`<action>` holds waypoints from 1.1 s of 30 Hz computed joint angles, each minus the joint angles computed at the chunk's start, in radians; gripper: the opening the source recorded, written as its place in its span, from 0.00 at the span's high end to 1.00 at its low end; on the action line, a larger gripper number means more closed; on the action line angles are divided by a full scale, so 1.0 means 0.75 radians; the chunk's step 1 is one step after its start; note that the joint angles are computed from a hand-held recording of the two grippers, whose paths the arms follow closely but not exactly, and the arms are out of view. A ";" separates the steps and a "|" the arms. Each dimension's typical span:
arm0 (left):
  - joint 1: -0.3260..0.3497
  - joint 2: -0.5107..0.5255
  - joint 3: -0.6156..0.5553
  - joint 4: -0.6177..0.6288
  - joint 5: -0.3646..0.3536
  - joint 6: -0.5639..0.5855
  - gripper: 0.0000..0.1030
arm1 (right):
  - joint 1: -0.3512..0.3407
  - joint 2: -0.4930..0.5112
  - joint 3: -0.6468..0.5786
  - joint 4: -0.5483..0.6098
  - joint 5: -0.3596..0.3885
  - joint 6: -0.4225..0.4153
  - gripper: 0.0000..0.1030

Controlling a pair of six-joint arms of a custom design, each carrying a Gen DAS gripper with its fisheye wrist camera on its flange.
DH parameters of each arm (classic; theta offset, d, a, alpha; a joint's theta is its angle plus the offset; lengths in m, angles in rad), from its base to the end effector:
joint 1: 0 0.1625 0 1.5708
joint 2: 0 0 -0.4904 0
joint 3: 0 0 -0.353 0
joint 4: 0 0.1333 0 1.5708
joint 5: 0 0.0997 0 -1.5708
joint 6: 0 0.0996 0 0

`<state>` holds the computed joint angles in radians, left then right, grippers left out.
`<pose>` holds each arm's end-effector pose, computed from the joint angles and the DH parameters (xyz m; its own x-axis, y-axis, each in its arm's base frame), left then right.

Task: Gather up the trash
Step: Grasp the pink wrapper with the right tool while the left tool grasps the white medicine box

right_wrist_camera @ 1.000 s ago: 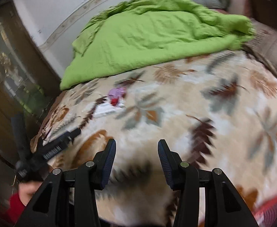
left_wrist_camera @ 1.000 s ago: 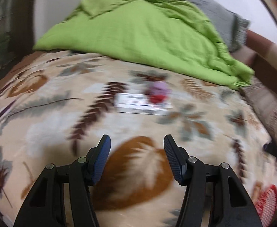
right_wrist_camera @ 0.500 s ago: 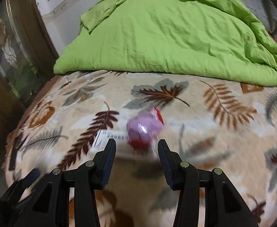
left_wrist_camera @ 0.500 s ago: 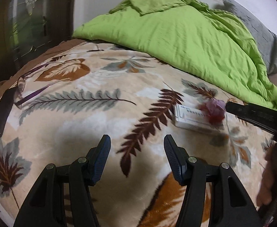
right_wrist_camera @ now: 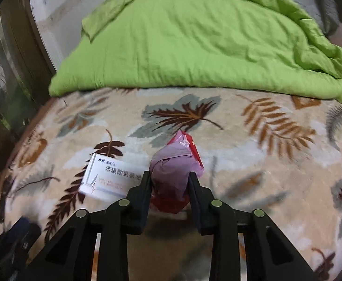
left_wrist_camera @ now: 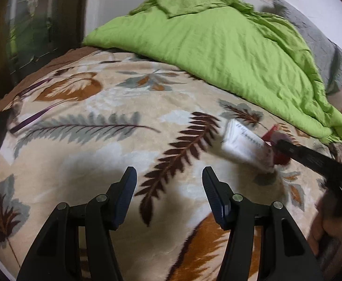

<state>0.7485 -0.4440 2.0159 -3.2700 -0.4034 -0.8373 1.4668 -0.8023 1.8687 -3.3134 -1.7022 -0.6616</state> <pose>-0.2472 -0.5366 -0.0060 -0.7760 -0.3621 -0.5164 0.2246 0.6065 -0.7627 0.0520 -0.6600 0.1914 -0.8210 -0.3310 0.4651 -0.5367 0.7254 -0.4310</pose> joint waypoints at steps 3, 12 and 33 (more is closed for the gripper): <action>0.012 0.021 -0.048 -0.120 -0.087 0.215 0.45 | -0.058 -0.115 0.127 -0.018 0.101 0.002 0.68; 0.155 -0.006 -0.357 0.043 -0.495 0.605 0.43 | -0.247 -0.379 0.421 -0.052 0.323 -0.003 0.68; 0.271 -0.072 -0.253 0.231 -1.232 0.625 0.43 | -0.372 -0.483 0.560 -0.006 0.445 -0.004 0.68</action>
